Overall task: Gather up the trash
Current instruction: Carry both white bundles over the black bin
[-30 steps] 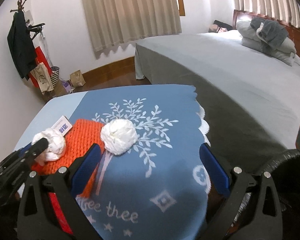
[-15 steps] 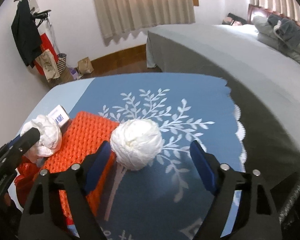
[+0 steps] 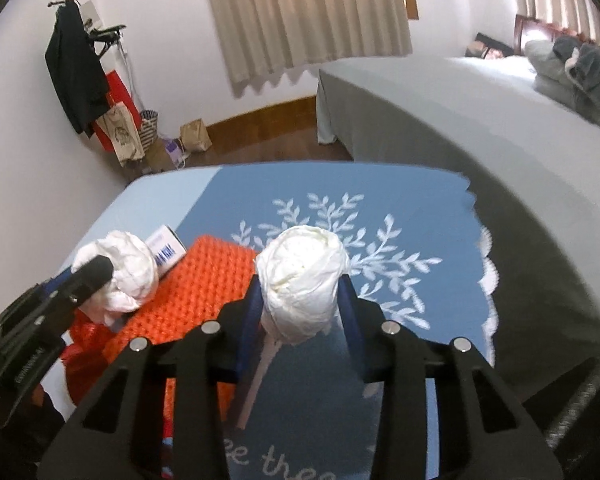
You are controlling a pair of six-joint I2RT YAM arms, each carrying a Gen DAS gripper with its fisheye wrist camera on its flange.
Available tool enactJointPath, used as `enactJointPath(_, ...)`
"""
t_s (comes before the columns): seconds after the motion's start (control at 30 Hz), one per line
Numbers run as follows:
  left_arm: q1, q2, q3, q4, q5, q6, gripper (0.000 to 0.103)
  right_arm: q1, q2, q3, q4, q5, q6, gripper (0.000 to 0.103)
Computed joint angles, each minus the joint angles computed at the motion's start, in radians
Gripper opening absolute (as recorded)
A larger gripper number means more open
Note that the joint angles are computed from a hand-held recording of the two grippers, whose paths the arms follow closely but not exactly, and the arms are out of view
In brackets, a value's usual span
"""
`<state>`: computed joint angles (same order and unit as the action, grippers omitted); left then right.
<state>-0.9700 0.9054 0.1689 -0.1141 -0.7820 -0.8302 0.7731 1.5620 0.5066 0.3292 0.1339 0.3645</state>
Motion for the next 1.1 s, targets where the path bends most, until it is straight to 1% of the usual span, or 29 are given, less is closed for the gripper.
enactJointPath(0.23,-0.13,-0.028,0.072,-0.135,-0.086,-0.077,0.023,0.019,-0.228,-0.078,-0.092,0.045,0.01,0.037)
enactJointPath(0.4,-0.223,-0.004,0.137,-0.217,-0.138,-0.143,0.023,0.036,-0.408,-0.139,-0.195,0.075,0.031,0.037)
enactJointPath(0.5,-0.29,0.031,0.186,-0.279,-0.175,-0.208,0.023,0.048,-0.516,-0.166,-0.267,0.1,0.043,0.037)
enactJointPath(0.6,-0.353,0.064,0.228,-0.345,-0.208,-0.276,0.023,0.054,-0.645,-0.191,-0.362,0.123,0.055,0.037)
enactJointPath(0.63,-0.374,0.077,0.243,-0.366,-0.215,-0.299,0.023,0.056,-0.665,-0.193,-0.379,0.128,0.058,0.037)
enactJointPath(0.87,-0.475,0.172,0.328,-0.474,-0.243,-0.434,0.023,0.101,-0.928,-0.22,-0.618,0.194,0.09,0.037)
enactJointPath(0.97,-0.521,0.218,0.368,-0.509,-0.252,-0.482,0.023,0.131,-1.037,-0.218,-0.734,0.232,0.116,0.037)
enactJointPath(1.1,-0.567,0.276,0.415,-0.509,-0.256,-0.499,0.023,0.191,-1.189,-0.21,-0.913,0.301,0.169,0.037)
